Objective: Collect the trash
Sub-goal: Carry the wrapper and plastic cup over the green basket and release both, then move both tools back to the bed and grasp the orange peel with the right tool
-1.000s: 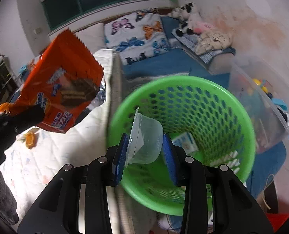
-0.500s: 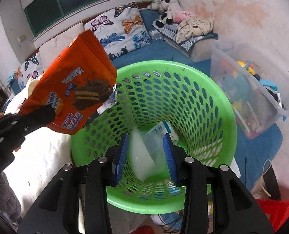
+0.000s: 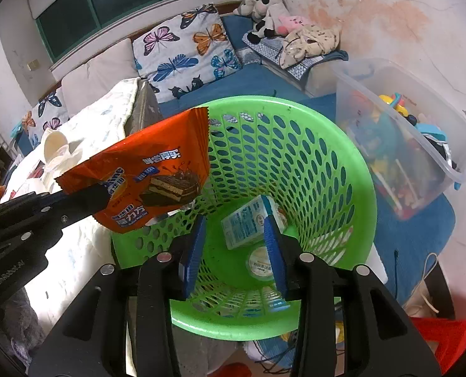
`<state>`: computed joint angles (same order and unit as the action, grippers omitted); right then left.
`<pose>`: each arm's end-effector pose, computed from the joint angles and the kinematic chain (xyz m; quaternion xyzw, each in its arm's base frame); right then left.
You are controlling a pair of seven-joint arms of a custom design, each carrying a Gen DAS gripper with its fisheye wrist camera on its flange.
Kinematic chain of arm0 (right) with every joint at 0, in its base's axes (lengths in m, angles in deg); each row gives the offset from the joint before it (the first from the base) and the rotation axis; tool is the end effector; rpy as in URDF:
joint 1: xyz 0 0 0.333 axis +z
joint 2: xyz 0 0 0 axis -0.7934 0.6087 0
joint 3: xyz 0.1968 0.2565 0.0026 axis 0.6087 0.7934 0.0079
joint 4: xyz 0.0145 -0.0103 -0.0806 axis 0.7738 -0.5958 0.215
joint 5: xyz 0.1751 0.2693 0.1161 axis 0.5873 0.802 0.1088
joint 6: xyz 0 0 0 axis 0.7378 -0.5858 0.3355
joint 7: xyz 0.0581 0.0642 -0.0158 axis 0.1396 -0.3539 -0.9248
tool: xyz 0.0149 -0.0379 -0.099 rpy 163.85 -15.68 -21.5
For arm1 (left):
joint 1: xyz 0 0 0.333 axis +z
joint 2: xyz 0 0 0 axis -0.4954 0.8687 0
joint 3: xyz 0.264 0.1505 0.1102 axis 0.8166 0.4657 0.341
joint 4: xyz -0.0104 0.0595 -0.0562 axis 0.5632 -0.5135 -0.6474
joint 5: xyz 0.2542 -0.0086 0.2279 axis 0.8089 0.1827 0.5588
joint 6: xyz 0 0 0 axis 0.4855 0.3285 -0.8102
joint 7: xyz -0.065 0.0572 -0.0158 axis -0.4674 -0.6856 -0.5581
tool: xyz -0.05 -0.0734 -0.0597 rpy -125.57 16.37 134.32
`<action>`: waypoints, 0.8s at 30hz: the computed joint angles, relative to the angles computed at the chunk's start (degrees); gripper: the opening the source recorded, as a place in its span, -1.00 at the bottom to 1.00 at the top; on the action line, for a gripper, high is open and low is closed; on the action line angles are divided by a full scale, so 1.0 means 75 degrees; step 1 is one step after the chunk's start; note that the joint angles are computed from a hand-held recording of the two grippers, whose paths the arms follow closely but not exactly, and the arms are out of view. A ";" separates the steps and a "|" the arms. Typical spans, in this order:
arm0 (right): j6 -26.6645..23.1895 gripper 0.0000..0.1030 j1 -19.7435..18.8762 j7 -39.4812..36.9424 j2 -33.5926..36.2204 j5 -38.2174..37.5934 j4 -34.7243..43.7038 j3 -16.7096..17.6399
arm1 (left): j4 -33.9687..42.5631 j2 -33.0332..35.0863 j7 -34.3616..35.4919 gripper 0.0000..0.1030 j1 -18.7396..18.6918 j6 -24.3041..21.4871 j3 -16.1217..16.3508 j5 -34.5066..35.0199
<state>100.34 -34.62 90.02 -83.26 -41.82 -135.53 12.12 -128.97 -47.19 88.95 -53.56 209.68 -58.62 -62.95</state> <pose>0.4823 0.2114 0.4142 -0.6113 0.7150 -0.1777 0.2890 0.5216 -0.3723 0.4286 -0.4603 0.8036 -0.3651 0.0957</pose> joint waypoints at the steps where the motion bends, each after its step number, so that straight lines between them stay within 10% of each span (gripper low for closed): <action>1: -0.0003 -0.23 0.0006 0.0008 -0.0014 0.0011 -0.0004 0.0006 | -0.0022 -0.0001 0.0005 -0.78 0.0013 0.0018 -0.0011 -0.0008; 5: 0.0018 -0.18 0.0006 0.0107 -0.0061 -0.0084 -0.0035 -0.0002 | -0.0167 -0.0082 -0.0100 -0.20 -0.0065 0.0144 0.0090 0.0005; 13: -0.0043 -0.08 0.0005 0.0279 -0.0200 -0.0259 -0.0043 0.0079 | -0.0671 -0.0397 0.0104 -0.13 0.0232 0.0479 -0.0152 -0.0165; 19: -0.0027 0.04 0.0054 0.0384 -0.0207 -0.0451 0.0136 0.0198 | -0.1488 -0.1020 -0.0416 -0.12 -0.0268 0.0905 0.0829 0.0257; 24: 0.0015 0.08 0.0200 0.0073 -0.0001 -0.0153 0.0439 0.0319 | -0.2296 -0.1622 -0.1509 -0.12 -0.1184 0.1248 0.2470 0.1158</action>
